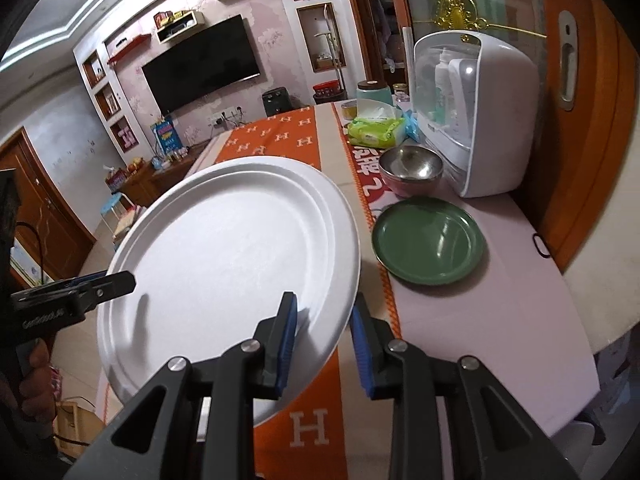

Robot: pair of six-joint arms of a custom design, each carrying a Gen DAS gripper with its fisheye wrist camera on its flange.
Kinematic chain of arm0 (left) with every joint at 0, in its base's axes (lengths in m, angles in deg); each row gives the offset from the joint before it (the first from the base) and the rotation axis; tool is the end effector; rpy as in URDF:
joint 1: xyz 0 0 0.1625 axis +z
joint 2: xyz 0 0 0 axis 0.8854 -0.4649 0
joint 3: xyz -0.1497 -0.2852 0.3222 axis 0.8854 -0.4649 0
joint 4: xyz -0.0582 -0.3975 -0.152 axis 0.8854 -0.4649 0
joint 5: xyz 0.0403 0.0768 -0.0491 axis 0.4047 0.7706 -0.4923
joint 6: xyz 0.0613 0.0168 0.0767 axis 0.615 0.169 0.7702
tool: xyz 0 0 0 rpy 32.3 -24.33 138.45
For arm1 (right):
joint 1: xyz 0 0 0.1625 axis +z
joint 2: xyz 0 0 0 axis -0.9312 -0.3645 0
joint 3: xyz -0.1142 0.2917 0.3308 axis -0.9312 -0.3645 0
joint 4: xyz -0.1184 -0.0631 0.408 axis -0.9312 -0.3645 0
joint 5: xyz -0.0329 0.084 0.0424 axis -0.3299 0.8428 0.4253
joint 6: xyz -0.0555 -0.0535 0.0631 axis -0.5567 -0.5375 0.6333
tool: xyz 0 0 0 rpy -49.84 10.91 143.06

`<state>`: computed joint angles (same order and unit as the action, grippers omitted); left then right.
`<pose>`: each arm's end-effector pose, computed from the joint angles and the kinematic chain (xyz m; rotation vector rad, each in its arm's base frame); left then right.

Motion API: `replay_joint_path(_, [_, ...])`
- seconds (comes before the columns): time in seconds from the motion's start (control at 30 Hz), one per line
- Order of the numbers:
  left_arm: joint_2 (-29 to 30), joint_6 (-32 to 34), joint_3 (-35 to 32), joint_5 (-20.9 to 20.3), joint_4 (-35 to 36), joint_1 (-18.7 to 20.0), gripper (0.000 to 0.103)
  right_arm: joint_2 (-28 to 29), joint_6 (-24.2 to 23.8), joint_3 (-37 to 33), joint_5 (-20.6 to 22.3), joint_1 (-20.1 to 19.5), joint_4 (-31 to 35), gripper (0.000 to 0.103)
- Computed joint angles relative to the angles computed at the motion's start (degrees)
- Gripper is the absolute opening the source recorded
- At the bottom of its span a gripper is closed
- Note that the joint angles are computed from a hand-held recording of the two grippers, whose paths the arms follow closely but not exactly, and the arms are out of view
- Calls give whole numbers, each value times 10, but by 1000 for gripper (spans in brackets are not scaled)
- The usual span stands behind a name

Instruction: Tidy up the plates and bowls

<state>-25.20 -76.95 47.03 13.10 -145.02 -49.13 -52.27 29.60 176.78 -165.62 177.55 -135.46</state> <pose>-0.4451 -0.3080 0.1966 0.2327 2.4226 -0.7409 0.2089 -0.3575 0.3844 0.4679 -2.4728 0.8528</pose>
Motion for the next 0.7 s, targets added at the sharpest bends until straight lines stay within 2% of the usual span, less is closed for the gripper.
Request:
replay_joint_path(0.23, [-20,-57,40,-19,12,-45,44,-34,19,28,-23,13,46,28])
replay_joint_path(0.4, [-25,-86,59,-44,19,-59,45,-51,41,49,-38,21,87,29])
replay_joint_path(0.7, [-29,-113,102,-93,-20,-67,45,-77,79,76,-51,11,144,29])
